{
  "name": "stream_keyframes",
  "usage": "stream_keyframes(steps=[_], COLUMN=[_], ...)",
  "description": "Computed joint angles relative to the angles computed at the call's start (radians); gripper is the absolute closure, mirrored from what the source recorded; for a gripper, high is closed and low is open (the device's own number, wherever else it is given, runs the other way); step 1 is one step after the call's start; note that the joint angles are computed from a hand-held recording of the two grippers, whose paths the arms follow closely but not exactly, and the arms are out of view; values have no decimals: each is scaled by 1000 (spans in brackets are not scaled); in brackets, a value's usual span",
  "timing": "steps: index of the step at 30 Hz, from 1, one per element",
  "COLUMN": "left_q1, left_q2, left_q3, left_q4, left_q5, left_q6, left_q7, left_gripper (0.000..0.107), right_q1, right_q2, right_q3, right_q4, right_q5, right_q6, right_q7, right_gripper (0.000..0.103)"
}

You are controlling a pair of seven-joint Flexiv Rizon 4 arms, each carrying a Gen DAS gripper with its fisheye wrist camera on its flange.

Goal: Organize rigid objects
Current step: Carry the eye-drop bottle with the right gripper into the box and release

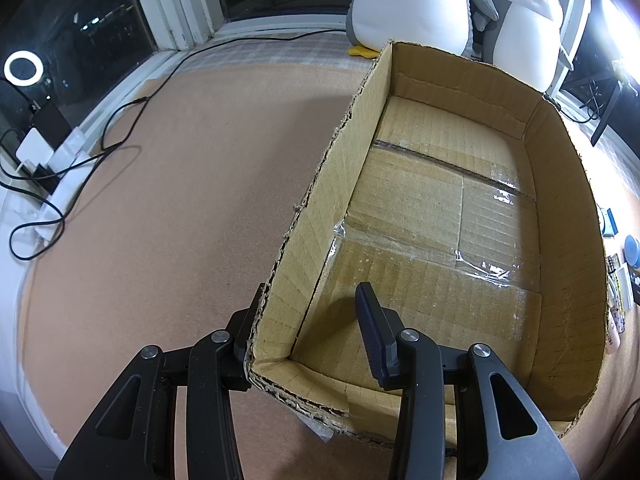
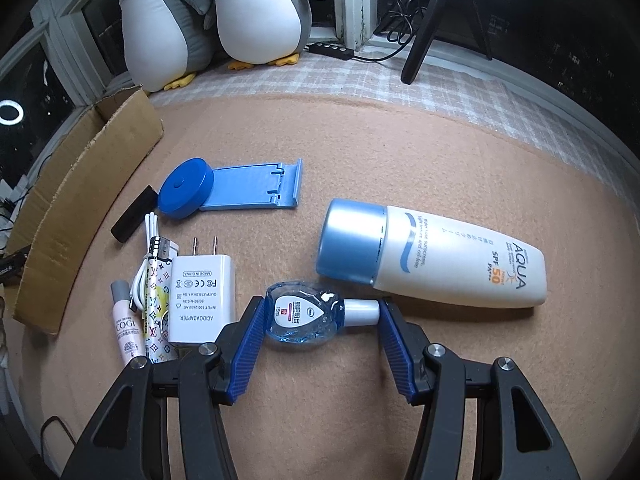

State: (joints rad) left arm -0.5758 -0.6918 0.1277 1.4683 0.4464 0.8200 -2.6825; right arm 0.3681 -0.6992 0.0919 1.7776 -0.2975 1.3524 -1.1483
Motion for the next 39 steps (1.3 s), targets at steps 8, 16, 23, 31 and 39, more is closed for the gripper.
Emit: stream_keyframes(steps=[8, 16, 23, 31, 39], left_q1=[3, 5, 8, 8, 6], left_q2=[2, 4, 6, 8, 9], left_q3=[-2, -1, 0, 4, 7], left_q4=[6, 17, 28, 39, 44], left_q5=[-3, -5, -10, -15, -18], left_q6=[12, 29, 50, 71, 83], left_q7=[-3, -1, -3, -2, -5], left_gripper=[66, 67, 67, 67, 67], right_q1=[34, 71, 92, 129, 175], right_q2=[43, 101, 114, 51, -33], right_q3=[-45, -61, 1, 77, 128], right_q4=[55, 76, 16, -102, -219], right_q5=[-16, -61, -87, -72, -39], right_q6=[41, 84, 92, 71, 9], right_q7=[51, 82, 34, -55, -136], right_gripper=[51, 51, 51, 51, 51])
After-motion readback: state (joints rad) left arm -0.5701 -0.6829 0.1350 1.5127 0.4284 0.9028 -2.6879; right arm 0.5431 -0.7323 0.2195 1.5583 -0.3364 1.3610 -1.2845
